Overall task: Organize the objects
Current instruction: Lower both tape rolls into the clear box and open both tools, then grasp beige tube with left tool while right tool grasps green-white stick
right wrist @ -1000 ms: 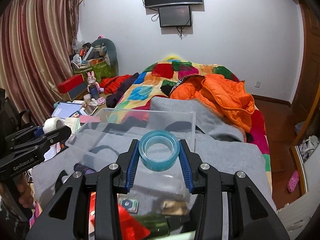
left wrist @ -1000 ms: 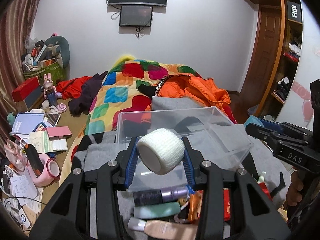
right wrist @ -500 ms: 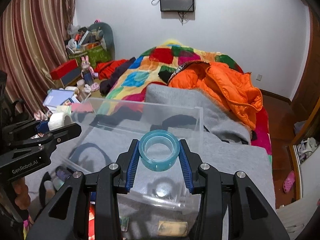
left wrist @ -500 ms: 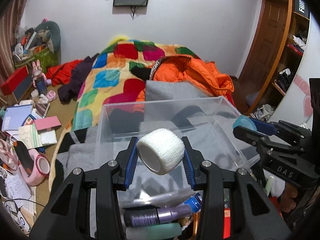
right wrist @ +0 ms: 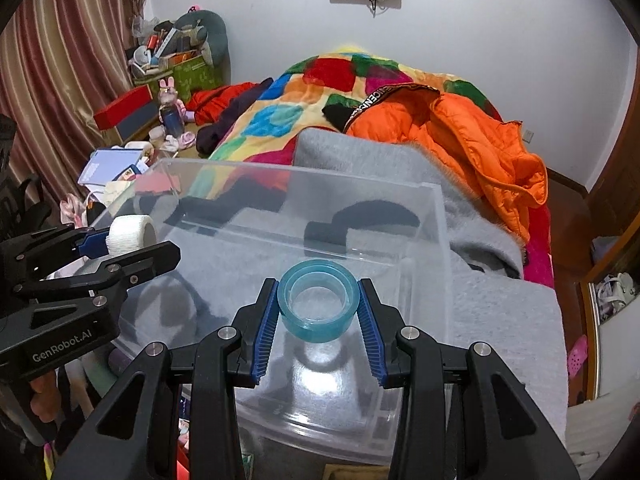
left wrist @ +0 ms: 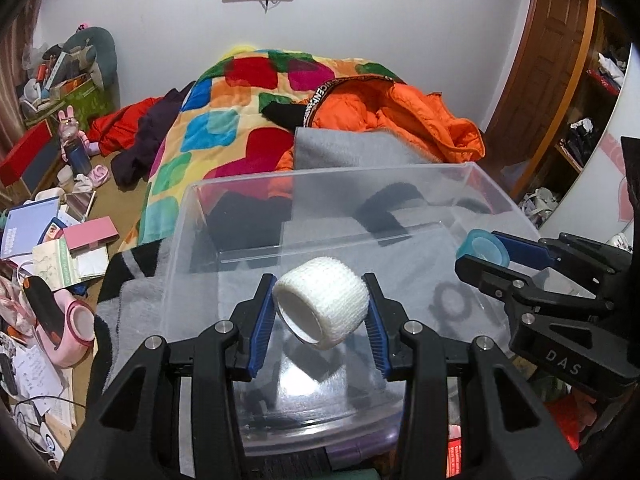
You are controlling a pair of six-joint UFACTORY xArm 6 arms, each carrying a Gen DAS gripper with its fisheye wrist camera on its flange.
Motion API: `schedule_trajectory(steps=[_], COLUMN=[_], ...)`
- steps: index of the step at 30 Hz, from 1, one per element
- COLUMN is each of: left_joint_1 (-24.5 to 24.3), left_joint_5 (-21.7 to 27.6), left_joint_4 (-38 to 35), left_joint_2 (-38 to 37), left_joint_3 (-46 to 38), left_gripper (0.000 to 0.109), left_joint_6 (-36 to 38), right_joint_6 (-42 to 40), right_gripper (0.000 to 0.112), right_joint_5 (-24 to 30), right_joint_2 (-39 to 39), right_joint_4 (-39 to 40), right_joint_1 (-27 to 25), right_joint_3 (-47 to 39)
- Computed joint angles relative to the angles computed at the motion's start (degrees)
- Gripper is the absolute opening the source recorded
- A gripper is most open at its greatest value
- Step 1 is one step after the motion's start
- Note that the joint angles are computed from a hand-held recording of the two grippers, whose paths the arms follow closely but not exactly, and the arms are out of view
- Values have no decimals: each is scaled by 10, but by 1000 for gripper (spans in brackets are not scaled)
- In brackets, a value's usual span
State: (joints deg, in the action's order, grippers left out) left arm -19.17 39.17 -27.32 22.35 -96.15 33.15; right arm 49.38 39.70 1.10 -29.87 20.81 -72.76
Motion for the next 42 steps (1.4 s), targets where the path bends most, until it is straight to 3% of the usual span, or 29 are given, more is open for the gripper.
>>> schedule_trajectory(steps=[10,14,16,19,24,28,36,42], left_joint_1=[-3,-5,-9,-12,-2,9,38,34], left_joint_5=[18,13,-9,-45,-40,-54,-42,-72], left_joint_4=[13,4,11,11,-30,-66,-104,-93], left_joint_2=[5,-9,-23,-48,-82,-122,-199,-263], left_joint_3=[-5,11,31,65,90,129,218,318], left_gripper=[45,55,65,71,80,95,97,97], left_joint_6=[-5,10,11,21,48,71,101,115], right_joint_6=[1,9,16,31,63,103,176,216], right_gripper=[37,50,53,58,70,79,82,83], right_joint_5=[13,9,8,2,-3,2,53,121], right_joint_2=[2,-5,-10,-25,-61,-106,-194,-246], right_joint_4=[-9,-18,-26,-41,-74,-115,-167,-170], right_joint_1=[4,5,7,10,17,28,65,96], right_joint_3=[-5,2,5,16,40,75,150,202])
